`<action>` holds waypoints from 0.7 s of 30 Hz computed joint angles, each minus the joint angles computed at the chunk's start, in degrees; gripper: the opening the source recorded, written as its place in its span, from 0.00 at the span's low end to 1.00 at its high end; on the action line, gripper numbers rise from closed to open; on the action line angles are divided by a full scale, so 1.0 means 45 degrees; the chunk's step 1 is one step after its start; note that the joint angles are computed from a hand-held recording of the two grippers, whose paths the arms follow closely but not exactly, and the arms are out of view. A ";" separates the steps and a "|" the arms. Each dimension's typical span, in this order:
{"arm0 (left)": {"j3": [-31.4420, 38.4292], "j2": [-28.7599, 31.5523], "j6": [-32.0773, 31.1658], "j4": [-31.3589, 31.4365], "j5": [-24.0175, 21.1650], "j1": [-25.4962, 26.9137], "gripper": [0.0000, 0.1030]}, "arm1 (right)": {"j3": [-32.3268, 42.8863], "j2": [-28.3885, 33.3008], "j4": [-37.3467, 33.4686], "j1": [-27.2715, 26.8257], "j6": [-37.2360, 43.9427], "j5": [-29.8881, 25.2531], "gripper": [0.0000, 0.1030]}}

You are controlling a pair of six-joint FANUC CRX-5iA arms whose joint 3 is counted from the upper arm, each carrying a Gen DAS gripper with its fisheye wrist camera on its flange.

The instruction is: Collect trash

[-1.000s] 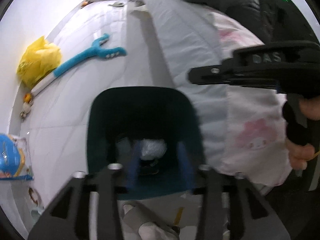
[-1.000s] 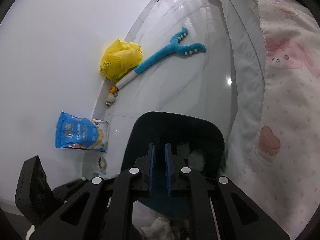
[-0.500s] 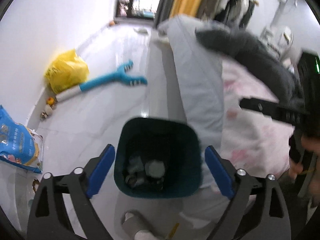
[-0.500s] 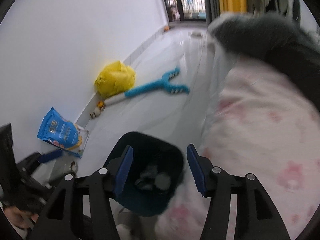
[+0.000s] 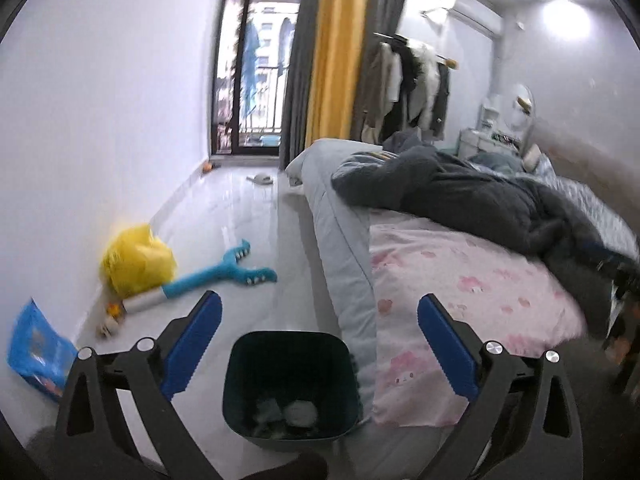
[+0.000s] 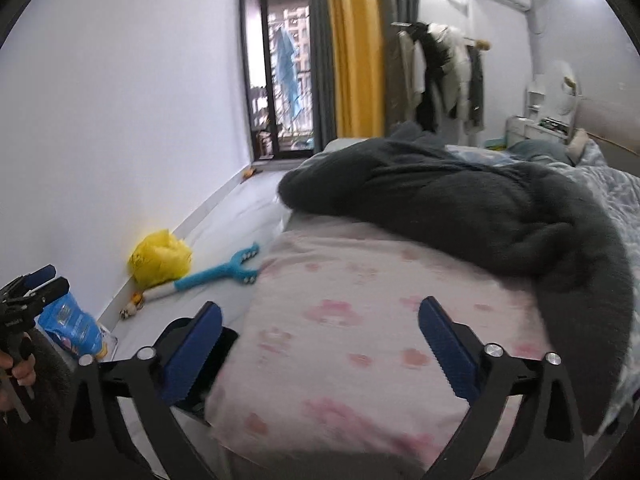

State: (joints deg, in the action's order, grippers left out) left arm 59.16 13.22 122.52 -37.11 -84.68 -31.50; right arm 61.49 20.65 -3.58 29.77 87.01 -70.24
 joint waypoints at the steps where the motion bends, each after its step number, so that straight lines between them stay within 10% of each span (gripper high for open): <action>1: 0.0109 0.0090 -0.0071 -0.0155 -0.0047 -0.0142 0.97 | -0.0400 -0.0291 -0.0130 -0.0204 0.0011 0.0192 0.97; 21: 0.2203 0.1976 -0.0228 0.0059 -0.0764 -0.0611 0.97 | -0.1823 -0.1719 -0.3222 -0.1905 0.1901 0.0167 0.97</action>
State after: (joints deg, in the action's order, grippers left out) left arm 69.07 22.11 121.49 -36.85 -88.12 -34.25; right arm 53.29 12.91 -18.08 21.20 95.57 -69.49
